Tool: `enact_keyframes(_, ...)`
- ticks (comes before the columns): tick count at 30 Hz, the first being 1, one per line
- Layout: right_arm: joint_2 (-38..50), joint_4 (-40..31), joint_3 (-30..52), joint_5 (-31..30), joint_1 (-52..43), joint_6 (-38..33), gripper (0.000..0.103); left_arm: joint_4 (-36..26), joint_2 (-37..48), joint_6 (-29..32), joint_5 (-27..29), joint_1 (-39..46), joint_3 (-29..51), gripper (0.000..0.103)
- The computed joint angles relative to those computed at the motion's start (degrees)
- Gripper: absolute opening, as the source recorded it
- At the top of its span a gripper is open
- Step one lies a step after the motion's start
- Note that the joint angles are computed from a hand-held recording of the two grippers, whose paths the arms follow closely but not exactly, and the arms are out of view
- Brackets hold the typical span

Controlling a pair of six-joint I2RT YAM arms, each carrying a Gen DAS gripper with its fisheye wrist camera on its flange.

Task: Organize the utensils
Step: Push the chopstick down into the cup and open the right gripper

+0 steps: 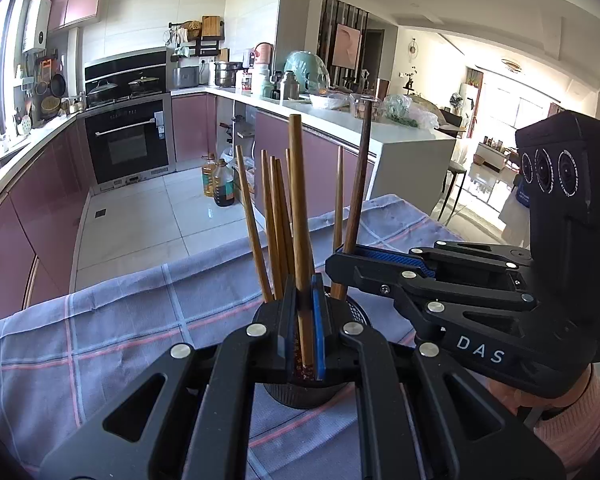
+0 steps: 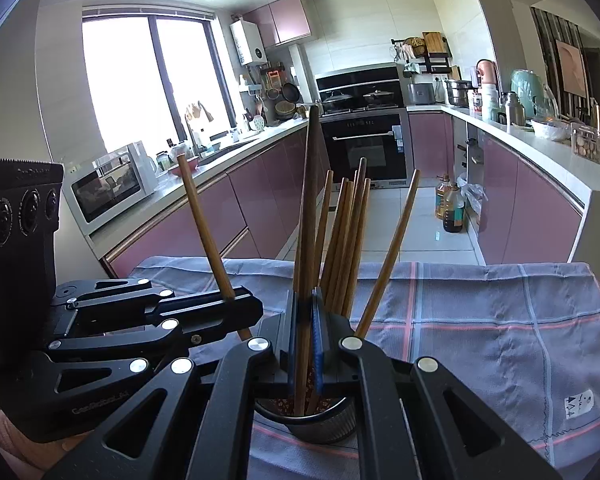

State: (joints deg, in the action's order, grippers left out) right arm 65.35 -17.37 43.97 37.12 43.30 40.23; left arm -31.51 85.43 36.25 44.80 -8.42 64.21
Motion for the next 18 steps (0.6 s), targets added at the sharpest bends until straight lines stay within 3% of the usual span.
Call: enact_keyframes(18, 0.81, 1.17, 0.05, -3.62, -3.41, -0.48, 0.007, 1.6, 4.98, -2.13, -2.27, -2.36, 2.38, 0.008)
